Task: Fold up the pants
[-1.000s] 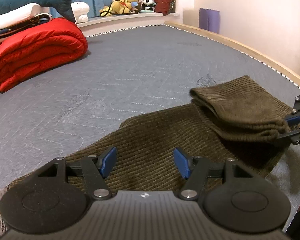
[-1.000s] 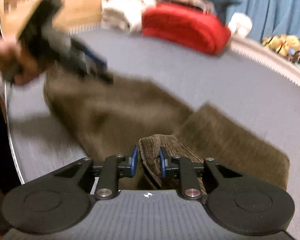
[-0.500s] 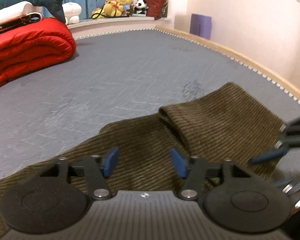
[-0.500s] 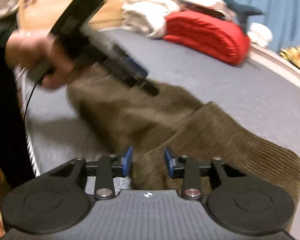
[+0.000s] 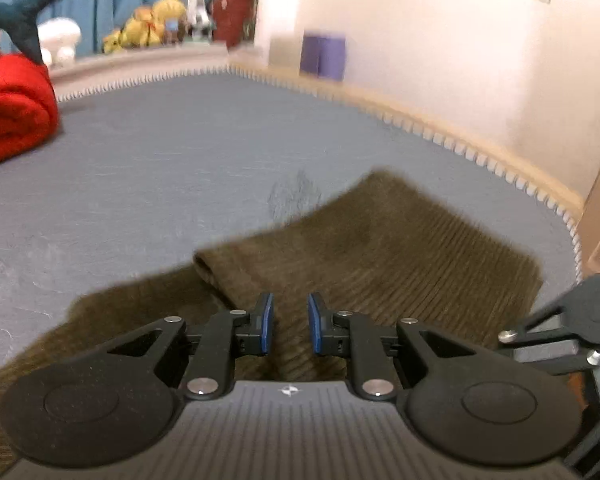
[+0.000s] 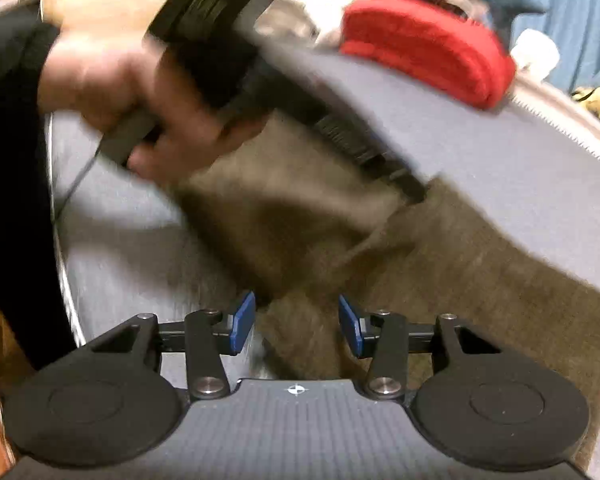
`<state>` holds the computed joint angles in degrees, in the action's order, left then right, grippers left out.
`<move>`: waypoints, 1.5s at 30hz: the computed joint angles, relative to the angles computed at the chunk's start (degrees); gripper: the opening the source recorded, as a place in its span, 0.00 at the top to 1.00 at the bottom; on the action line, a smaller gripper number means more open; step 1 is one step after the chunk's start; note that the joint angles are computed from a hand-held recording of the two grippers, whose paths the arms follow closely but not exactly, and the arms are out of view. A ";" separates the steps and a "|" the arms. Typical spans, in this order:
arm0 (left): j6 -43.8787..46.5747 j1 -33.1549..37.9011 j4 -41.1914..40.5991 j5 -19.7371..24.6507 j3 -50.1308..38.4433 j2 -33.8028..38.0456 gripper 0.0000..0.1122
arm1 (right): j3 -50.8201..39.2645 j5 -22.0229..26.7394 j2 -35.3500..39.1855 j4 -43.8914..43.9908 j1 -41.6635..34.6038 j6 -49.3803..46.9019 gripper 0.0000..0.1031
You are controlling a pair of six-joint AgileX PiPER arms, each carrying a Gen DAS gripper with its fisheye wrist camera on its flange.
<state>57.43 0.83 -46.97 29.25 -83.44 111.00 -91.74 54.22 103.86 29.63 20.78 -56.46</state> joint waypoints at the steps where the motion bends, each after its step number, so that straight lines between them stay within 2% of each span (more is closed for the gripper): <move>1: -4.89 -0.97 5.73 -1.44 -1.23 2.05 0.86 | 0.10 -0.18 0.46 -4.54 1.41 0.30 0.53; 2: -9.54 -1.23 10.31 -1.75 -2.49 3.53 0.85 | 2.48 -2.64 -0.61 -7.32 2.47 -0.91 0.53; 3: -13.59 -0.96 12.59 -0.50 -4.12 4.35 0.85 | 2.97 -3.14 -1.43 -7.82 2.56 -0.84 0.53; 5: -17.86 -0.02 13.41 2.67 -6.22 4.48 0.86 | -1.02 0.84 -0.73 -3.20 -0.43 2.96 0.53; 7: -19.48 -0.05 14.49 2.31 -5.23 2.57 0.86 | -2.61 0.06 -1.63 0.25 -3.45 7.17 0.52; 9: -18.26 0.93 11.31 3.60 -3.51 0.10 0.86 | -2.80 -3.65 -3.25 -0.79 -5.73 15.06 0.48; 11: -15.21 1.97 6.70 6.45 -1.27 -2.64 0.86 | -1.30 -10.13 -4.66 -6.57 -7.09 26.52 0.35; 13: -8.43 2.17 1.99 8.07 2.41 -5.66 0.86 | 1.37 -15.14 -5.61 -15.38 -8.05 37.98 0.34; 14: -4.69 2.18 0.16 8.58 4.38 -6.87 0.85 | 2.26 -15.98 -5.78 -20.31 -8.41 43.71 0.34; 16: -1.33 1.51 0.91 11.73 5.26 -6.91 0.83 | 1.99 -13.99 -4.99 -29.47 -8.27 55.16 0.30; 18: -5.94 -1.30 10.37 10.08 5.55 -4.50 0.82 | 1.25 -10.37 -3.67 -33.32 -8.49 61.47 0.24; 19: -8.59 -2.02 13.72 7.99 6.32 -4.27 0.79 | 0.30 -8.35 -2.76 -33.33 -8.81 62.66 0.21; 20: -10.94 -1.88 14.78 8.20 5.59 -4.04 0.78 | 0.47 -6.95 -2.25 -32.61 -9.56 63.15 0.20; 22: -12.86 -0.45 13.29 10.77 3.23 -4.02 0.78 | -0.55 -4.56 -0.83 -30.27 -10.53 64.07 0.19; 26: -9.01 2.57 5.53 9.95 3.99 -7.62 0.78 | -2.57 -1.59 2.16 -21.25 -13.73 63.72 0.17; 27: -8.95 3.15 4.39 9.79 4.13 -8.25 0.78 | -1.82 -1.61 2.10 -20.07 -13.87 64.19 0.17; 29: -9.95 3.96 3.81 10.20 3.43 -8.64 0.77 | -2.59 -1.40 2.68 -18.53 -13.90 65.51 0.33; 30: -9.86 4.31 3.29 10.29 4.27 -9.69 0.77 | -2.92 -1.91 2.40 -20.44 -12.77 67.34 0.40; 31: -9.90 4.67 2.87 10.39 4.26 -10.01 0.77 | -2.38 -2.95 1.45 -22.46 -11.31 67.94 0.56; 32: -10.07 4.95 2.62 10.71 3.52 -9.61 0.75 | -2.19 -3.66 0.03 -24.41 -9.80 67.58 0.66; 36: -10.27 8.61 -0.79 15.94 2.83 -11.57 0.63 | -1.11 -9.61 -3.92 -28.90 -1.69 63.63 0.69; 39: -11.00 12.03 -5.02 21.93 -0.34 -10.82 0.51 | 1.20 -15.48 -5.98 -34.50 6.56 58.93 0.69; 41: -12.23 14.04 -7.11 25.75 -2.45 -9.86 0.39 | 2.97 -18.55 -6.53 -38.86 12.11 56.30 0.70; 43: -15.29 14.95 -7.97 29.08 -5.19 -7.93 0.30 | 3.81 -19.65 -6.89 -42.01 16.75 54.81 0.70; 45: -18.02 15.71 -8.94 32.25 -7.37 -5.70 0.29 | 4.37 -20.58 -6.42 -44.07 20.60 53.07 0.69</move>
